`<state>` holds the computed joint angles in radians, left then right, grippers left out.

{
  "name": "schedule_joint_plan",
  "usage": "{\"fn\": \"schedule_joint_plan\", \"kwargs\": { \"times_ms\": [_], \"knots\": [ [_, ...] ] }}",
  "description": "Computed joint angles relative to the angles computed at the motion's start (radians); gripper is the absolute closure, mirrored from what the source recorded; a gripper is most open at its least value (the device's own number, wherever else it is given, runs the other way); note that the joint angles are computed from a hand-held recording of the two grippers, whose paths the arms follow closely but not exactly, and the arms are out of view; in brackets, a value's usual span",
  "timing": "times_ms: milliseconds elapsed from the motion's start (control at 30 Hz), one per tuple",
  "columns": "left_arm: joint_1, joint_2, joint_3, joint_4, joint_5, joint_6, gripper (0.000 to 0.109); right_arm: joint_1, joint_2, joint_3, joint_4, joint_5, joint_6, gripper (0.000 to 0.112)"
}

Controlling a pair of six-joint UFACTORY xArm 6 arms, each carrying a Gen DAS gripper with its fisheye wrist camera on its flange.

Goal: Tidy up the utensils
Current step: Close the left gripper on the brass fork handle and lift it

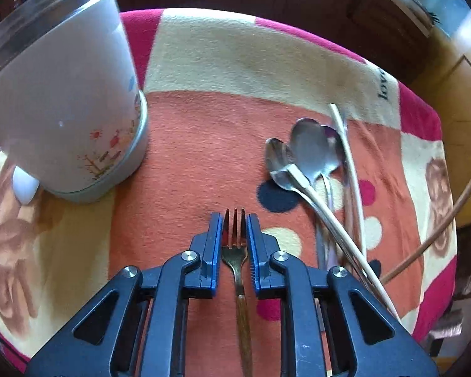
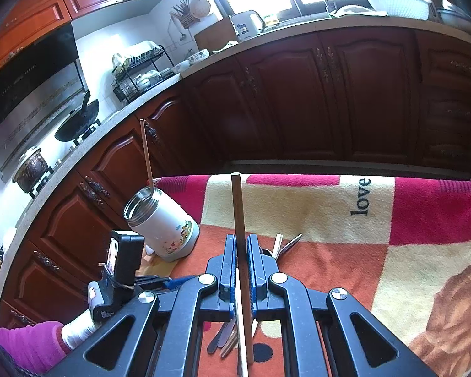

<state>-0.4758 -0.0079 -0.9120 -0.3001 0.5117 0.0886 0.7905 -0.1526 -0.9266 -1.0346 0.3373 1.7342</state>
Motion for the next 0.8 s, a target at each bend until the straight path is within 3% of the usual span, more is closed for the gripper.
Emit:
{"fn": "schedule_joint_plan", "kwargs": {
  "times_ms": [433, 800],
  "knots": [
    [0.026, -0.227, 0.148, -0.188, -0.018, 0.136, 0.095, 0.064, -0.021, -0.033, -0.021, 0.085, -0.021, 0.107],
    [-0.007, -0.416, 0.301, -0.184, -0.044, 0.158, 0.095, 0.123, 0.029, -0.072, 0.023, 0.093, -0.079, 0.107]
  ]
}}
